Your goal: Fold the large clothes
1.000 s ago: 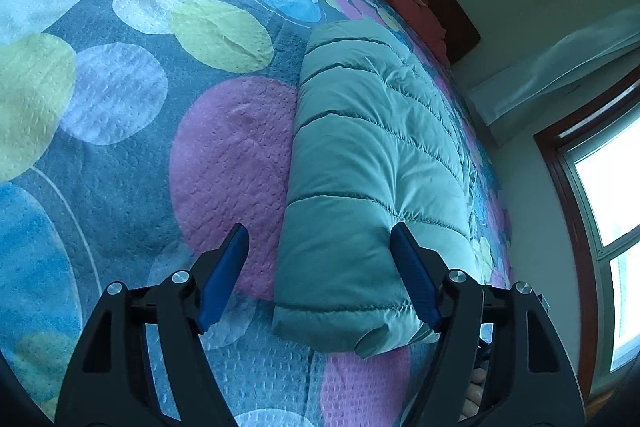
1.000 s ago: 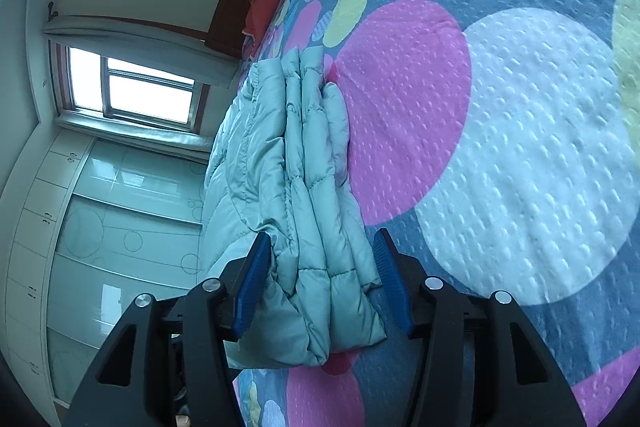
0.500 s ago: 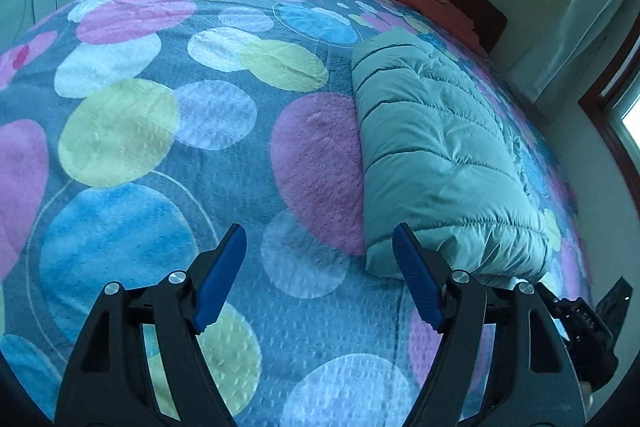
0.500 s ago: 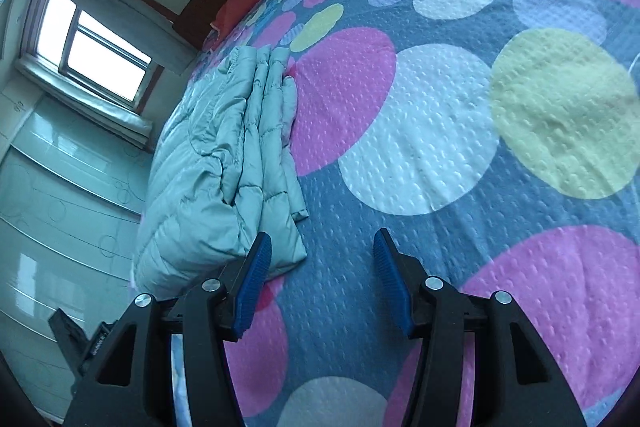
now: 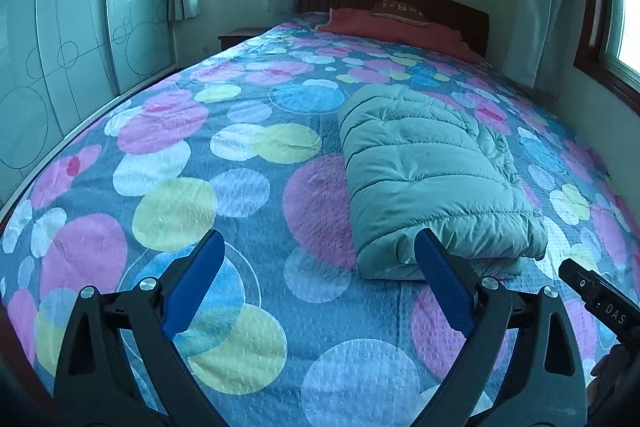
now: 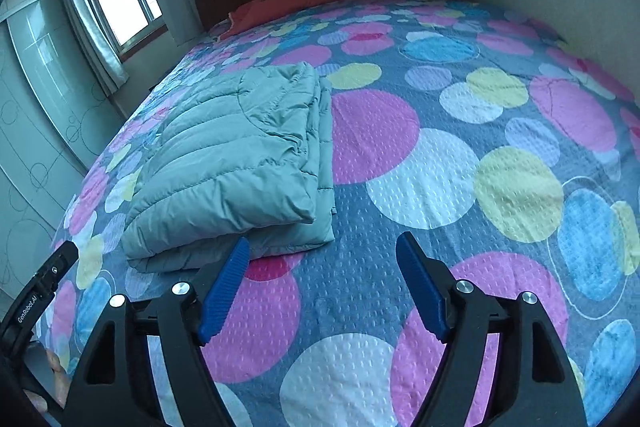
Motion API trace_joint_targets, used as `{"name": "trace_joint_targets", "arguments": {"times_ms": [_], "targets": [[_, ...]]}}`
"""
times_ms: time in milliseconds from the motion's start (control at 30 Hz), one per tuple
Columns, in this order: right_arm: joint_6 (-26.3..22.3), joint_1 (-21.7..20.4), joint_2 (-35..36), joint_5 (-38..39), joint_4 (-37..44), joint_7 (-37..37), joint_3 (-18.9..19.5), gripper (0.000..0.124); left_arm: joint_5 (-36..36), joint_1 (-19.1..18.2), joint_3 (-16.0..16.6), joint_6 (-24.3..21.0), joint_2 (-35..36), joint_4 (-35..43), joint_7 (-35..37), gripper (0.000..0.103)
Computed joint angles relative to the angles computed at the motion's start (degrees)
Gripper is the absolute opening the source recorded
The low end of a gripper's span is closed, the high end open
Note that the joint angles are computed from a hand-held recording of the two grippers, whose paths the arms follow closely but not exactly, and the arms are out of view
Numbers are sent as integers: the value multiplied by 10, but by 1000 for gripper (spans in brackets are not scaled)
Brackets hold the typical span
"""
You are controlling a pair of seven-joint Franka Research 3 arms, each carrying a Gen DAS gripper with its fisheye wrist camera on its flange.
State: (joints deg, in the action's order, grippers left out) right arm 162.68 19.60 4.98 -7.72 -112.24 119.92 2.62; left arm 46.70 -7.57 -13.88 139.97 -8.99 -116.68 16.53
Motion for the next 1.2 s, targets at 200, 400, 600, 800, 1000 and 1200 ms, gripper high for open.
{"name": "trace_joint_targets", "arguments": {"times_ms": [200,400,600,800,1000,1200], "targets": [[-5,11,-19,-89,-1,53,1,75,9,-9,-13,-43,-10,13,10,96],[-6,9,-35,-143,-3,85,12,76,16,-15,-18,-50,-24,11,9,97],[-3,2,-53,-187,-10,117,25,76,18,-16,-22,-56,-33,11,8,97],[-2,-5,-65,-207,-16,130,37,76,17,-16,-26,-57,-40,8,9,97],[0,-9,-69,-201,-21,126,43,76,13,-17,-27,-59,-42,7,10,97],[-1,-10,-69,-202,-21,129,46,76,13,-17,-29,-62,-42,8,10,97]]}}
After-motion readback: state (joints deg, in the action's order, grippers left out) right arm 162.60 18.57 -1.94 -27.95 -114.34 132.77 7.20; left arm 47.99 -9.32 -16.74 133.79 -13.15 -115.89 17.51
